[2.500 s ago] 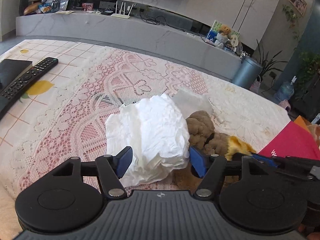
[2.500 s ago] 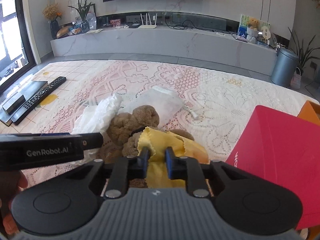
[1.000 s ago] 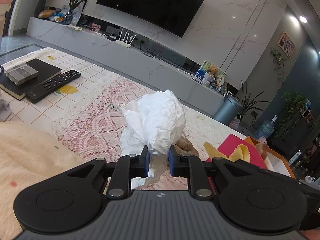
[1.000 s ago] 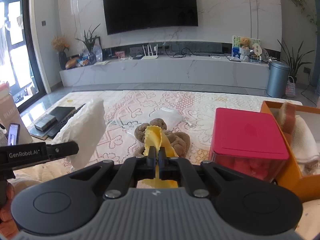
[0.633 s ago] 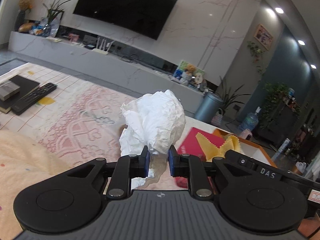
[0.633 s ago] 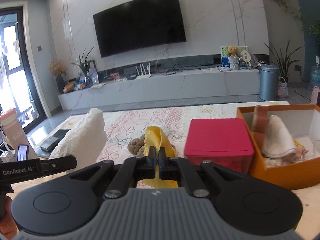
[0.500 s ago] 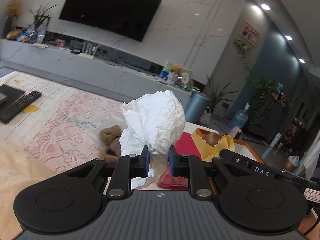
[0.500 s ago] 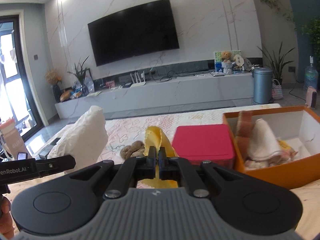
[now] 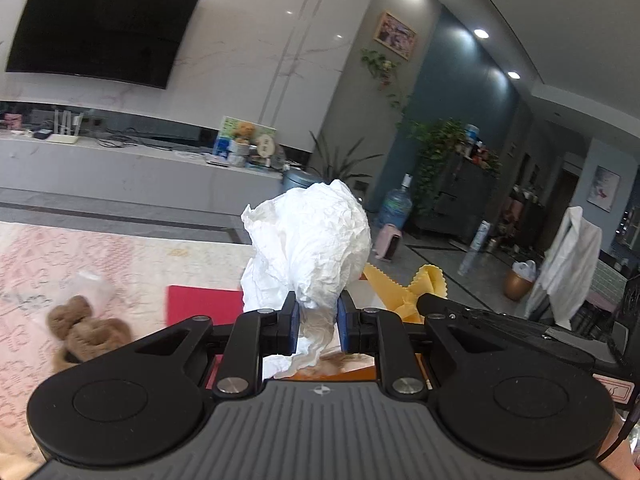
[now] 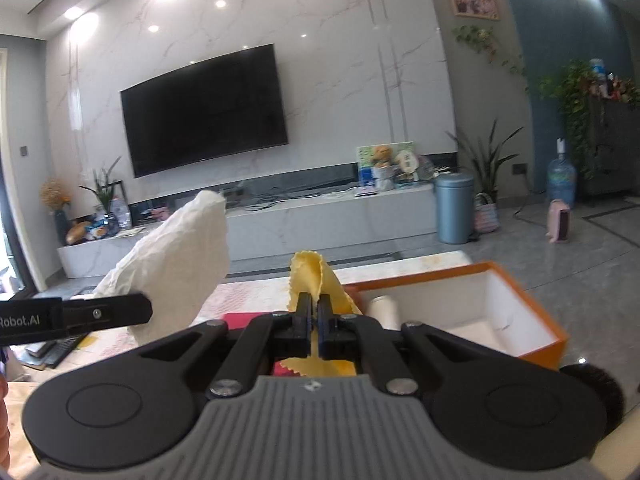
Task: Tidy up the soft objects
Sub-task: 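Lift the tissue and yellow cloth and carry them over the orange box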
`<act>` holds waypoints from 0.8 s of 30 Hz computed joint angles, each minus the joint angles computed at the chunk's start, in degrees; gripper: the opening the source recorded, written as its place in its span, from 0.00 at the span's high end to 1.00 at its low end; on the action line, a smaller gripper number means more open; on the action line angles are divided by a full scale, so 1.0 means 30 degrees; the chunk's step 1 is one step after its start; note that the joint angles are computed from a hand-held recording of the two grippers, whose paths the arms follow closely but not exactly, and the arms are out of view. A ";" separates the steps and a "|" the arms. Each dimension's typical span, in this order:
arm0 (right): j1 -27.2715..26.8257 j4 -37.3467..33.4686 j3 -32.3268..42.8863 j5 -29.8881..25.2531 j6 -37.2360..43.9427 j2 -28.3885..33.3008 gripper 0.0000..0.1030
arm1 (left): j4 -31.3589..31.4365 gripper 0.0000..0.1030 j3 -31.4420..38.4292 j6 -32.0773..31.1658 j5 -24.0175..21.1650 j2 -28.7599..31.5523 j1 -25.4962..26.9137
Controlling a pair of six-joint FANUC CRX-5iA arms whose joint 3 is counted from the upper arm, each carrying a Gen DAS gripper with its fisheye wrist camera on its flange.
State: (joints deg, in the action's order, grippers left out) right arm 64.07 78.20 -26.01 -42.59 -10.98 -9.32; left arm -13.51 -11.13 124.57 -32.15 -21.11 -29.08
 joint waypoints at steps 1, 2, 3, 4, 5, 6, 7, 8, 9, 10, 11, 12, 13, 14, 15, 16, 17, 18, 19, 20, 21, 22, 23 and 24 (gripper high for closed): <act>-0.0186 -0.0164 0.0149 -0.0102 0.0525 0.0023 1.00 | 0.0259 0.80 0.0185 -0.0231 0.0135 0.0342 -0.0068; -0.0352 -0.0270 0.0226 -0.0216 0.1010 0.0000 1.00 | 0.0435 0.80 0.0449 -0.0477 0.0214 0.0746 -0.0110; -0.0571 -0.0376 0.0311 -0.0249 0.1438 -0.0014 1.00 | 0.0438 0.80 0.0826 -0.0616 0.0225 0.1220 -0.0255; -0.0831 -0.0513 0.0407 -0.0187 0.1817 0.0004 1.00 | 0.0633 0.80 0.1060 -0.0916 0.0326 0.1598 -0.0289; -0.1062 -0.0712 0.0493 -0.0146 0.2191 -0.0012 1.00 | 0.0854 0.80 0.1212 -0.1128 0.0397 0.1879 -0.0341; -0.1301 -0.0925 0.0565 -0.0078 0.2512 -0.0029 1.00 | 0.1352 0.80 0.1321 -0.1560 0.0558 0.2203 -0.0241; -0.1580 -0.1169 0.0711 0.0022 0.2870 0.0032 1.00 | 0.1662 0.80 0.1522 -0.1780 0.0607 0.2544 -0.0277; -0.1791 -0.1438 0.0851 0.0095 0.3257 0.0091 1.00 | 0.1840 0.80 0.1795 -0.1863 0.0617 0.2929 -0.0362; -0.1995 -0.1673 0.0974 0.0180 0.3646 0.0159 1.00 | 0.2174 0.80 0.1981 -0.2151 0.0676 0.3283 -0.0321; -0.2217 -0.1903 0.1139 0.0265 0.4129 0.0282 1.00 | 0.2588 0.80 0.2165 -0.2492 0.0673 0.3630 -0.0250; -0.2362 -0.2123 0.1291 0.0236 0.4641 0.0426 1.00 | 0.3171 0.80 0.2270 -0.2922 0.0627 0.3910 -0.0126; -0.2499 -0.2334 0.1455 0.0173 0.5174 0.0600 1.00 | 0.3715 0.80 0.2424 -0.3300 0.0578 0.4237 0.0000; -0.2642 -0.2612 0.1637 0.0155 0.5722 0.0791 1.00 | 0.4344 0.80 0.2443 -0.3791 0.0584 0.4465 0.0139; -0.2775 -0.3033 0.1909 0.0138 0.6318 0.1019 1.00 | 0.4834 0.80 0.2565 -0.4236 0.0537 0.4759 0.0253; -0.2927 -0.3422 0.2081 0.0191 0.6775 0.1181 1.00 | 0.5134 0.80 0.2736 -0.4507 0.0408 0.5043 0.0334; -0.3035 -0.3794 0.2207 0.0245 0.7163 0.1296 1.00 | 0.5310 0.80 0.2926 -0.4678 0.0214 0.5278 0.0363; -0.3210 -0.4102 0.2358 0.0317 0.7527 0.1462 1.00 | 0.5698 0.80 0.3002 -0.5090 0.0133 0.5512 0.0446; -0.3353 -0.4271 0.2397 0.0328 0.7779 0.1564 1.00 | 0.6192 0.80 0.3063 -0.5517 0.0057 0.5753 0.0537; -0.3495 -0.4363 0.2377 0.0347 0.7988 0.1641 1.00 | 0.6795 0.80 0.3106 -0.5993 -0.0015 0.6008 0.0662; -0.3645 -0.4491 0.2449 0.0364 0.8309 0.1789 1.00 | 0.7460 0.80 0.3106 -0.6504 -0.0051 0.6275 0.0786; -0.3778 -0.4703 0.2530 0.0344 0.8768 0.1926 1.00 | 0.7939 0.80 0.3103 -0.6815 -0.0103 0.6503 0.0828; -0.3898 -0.5006 0.2679 0.0322 0.9320 0.2103 1.00 | 0.8170 0.80 0.3227 -0.6961 -0.0218 0.6770 0.0833; -0.3993 -0.5365 0.2807 0.0311 0.9854 0.2244 1.00 | 0.8299 0.80 0.3421 -0.7055 -0.0400 0.7083 0.0848; -0.4082 -0.5769 0.2931 0.0303 1.0356 0.2376 1.00 | 0.8453 0.80 0.3589 -0.7159 -0.0584 0.7378 0.0885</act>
